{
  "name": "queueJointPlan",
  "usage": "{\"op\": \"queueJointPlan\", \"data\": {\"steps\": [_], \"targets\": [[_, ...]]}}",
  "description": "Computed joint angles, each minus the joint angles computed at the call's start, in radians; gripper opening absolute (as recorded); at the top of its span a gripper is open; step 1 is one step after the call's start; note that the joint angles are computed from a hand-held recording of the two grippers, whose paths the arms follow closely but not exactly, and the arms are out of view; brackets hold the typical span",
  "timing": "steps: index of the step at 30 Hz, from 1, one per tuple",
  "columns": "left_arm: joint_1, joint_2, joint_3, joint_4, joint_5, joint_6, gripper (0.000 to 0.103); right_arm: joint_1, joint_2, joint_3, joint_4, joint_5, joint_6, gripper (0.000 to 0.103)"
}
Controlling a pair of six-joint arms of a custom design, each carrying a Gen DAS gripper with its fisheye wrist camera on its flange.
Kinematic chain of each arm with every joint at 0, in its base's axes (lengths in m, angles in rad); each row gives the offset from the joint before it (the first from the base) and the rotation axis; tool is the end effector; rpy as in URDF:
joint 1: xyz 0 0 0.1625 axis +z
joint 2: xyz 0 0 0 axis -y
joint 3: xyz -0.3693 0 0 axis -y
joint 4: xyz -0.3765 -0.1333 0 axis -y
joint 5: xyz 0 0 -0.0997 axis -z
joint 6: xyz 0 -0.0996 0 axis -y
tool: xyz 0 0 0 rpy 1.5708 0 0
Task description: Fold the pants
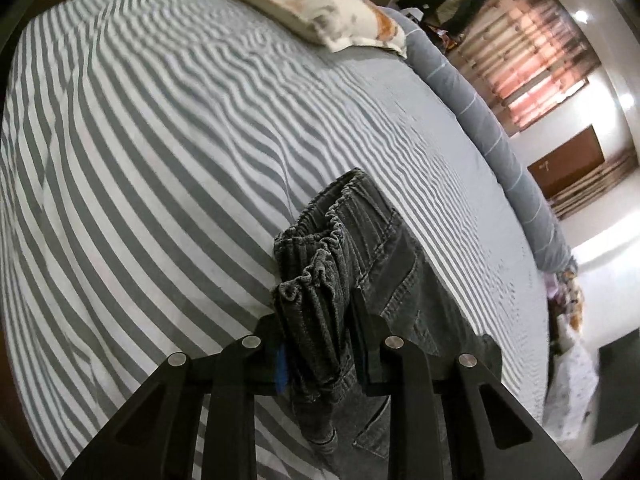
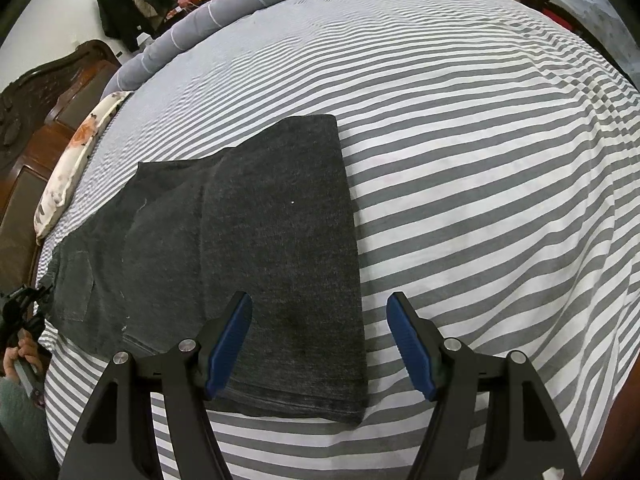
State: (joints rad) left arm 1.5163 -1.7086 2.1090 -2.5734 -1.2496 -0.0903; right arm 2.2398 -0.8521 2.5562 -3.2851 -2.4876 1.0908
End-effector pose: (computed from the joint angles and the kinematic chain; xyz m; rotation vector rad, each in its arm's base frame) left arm 0.1410 -0.4400 0.3601 -0.1867 2.7344 -0.8799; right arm 0.2245 -0.1965 0.0077 -0.5097 -2.3517 0.9229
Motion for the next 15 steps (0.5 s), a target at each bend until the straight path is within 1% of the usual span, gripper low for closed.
{"op": "queueJointPlan", "data": {"steps": [5, 11, 13, 15], "targets": [[-0.048, -0.026, 0.017, 0.001, 0.045, 0.016, 0.025, 0.004, -0.001, 0.018, -0.051, -0.002, -0.009, 0.068], [-0.096, -0.062, 0.038, -0.012, 0.044, 0.06, 0.025, 0.007, -0.006, 0.04, -0.112, 0.0, -0.027, 0.068], [-0.113, -0.066, 0.04, -0.006, 0.066, 0.069, 0.025, 0.006, -0.003, 0.05, -0.146, 0.005, -0.034, 0.068], [-0.098, -0.052, 0.02, 0.016, 0.06, 0.055, 0.025, 0.007, 0.001, 0.055, -0.168, 0.004, -0.037, 0.068]]}}
